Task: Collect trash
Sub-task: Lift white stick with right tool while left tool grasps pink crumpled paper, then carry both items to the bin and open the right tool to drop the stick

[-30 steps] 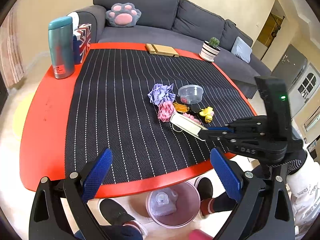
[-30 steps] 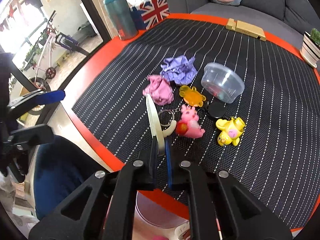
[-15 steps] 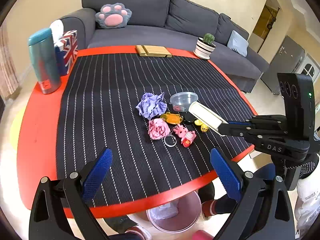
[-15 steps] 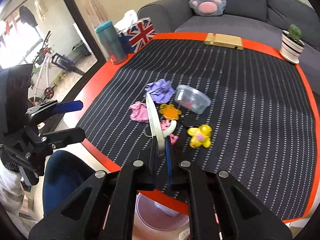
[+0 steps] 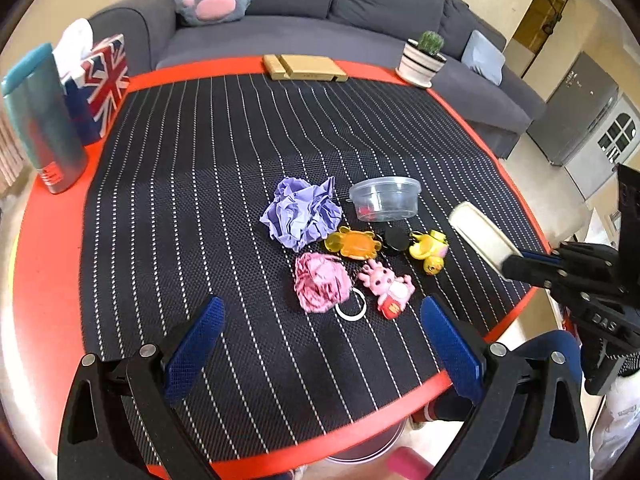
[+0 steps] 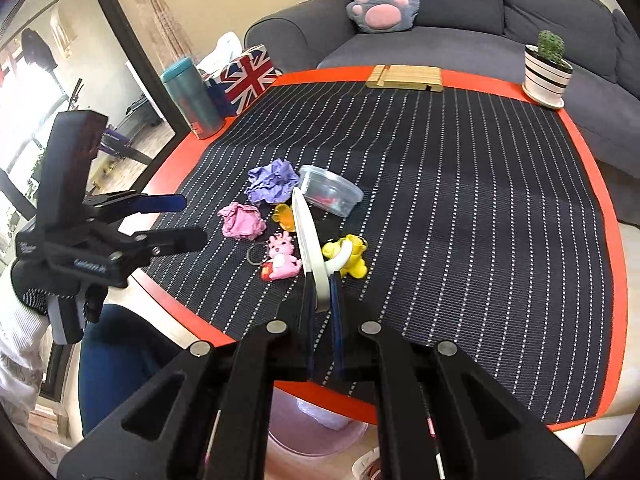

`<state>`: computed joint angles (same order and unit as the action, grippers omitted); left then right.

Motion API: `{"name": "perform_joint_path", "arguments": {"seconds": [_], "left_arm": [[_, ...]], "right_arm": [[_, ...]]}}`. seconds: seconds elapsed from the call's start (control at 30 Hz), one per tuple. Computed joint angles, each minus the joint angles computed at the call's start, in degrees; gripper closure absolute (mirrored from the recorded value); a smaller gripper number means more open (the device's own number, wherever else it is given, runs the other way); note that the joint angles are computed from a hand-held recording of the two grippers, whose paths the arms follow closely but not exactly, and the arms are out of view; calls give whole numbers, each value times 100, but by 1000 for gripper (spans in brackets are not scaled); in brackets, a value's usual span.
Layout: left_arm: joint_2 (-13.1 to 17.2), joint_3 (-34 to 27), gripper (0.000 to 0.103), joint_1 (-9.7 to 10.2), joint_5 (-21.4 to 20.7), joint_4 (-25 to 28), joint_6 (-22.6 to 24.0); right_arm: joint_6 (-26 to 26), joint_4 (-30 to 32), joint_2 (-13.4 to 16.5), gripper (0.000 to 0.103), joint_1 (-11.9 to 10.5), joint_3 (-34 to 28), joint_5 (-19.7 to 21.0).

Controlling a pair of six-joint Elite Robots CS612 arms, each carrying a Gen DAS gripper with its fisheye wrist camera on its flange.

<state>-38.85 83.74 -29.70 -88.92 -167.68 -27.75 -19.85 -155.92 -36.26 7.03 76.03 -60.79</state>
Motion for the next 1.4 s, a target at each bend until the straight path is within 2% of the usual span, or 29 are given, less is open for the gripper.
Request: {"name": "perform_joint_path", "arguments": {"seconds": [0.23, 0.33, 0.4, 0.47, 0.6, 0.63, 1.07, 1.4], "left_arm": [[190, -370, 8, 50, -75, 472, 19], [258, -456, 13, 77, -206, 510, -33], [299, -508, 31, 90, -288, 602, -38], [321, -527, 38, 92, -330, 642, -40], [336, -504, 66, 99, -386, 562, -55], [329, -481, 68, 97, -383, 522, -62], [89, -25, 71, -51, 204, -222, 161], [-225, 534, 71, -293, 738, -937, 424]], "right_arm": [[16, -1, 10, 96, -36, 4, 0], [20, -10, 7, 96, -44, 7, 8], [21, -17, 5, 96, -47, 12, 13], [17, -14, 6, 96, -47, 14, 15], [12, -9, 9, 97, -44, 16, 15], [11, -8, 13, 96, -43, 12, 15], [-31, -92, -39, 96, -23, 96, 14], [-152, -446, -306, 96, -46, 537, 57]]}}
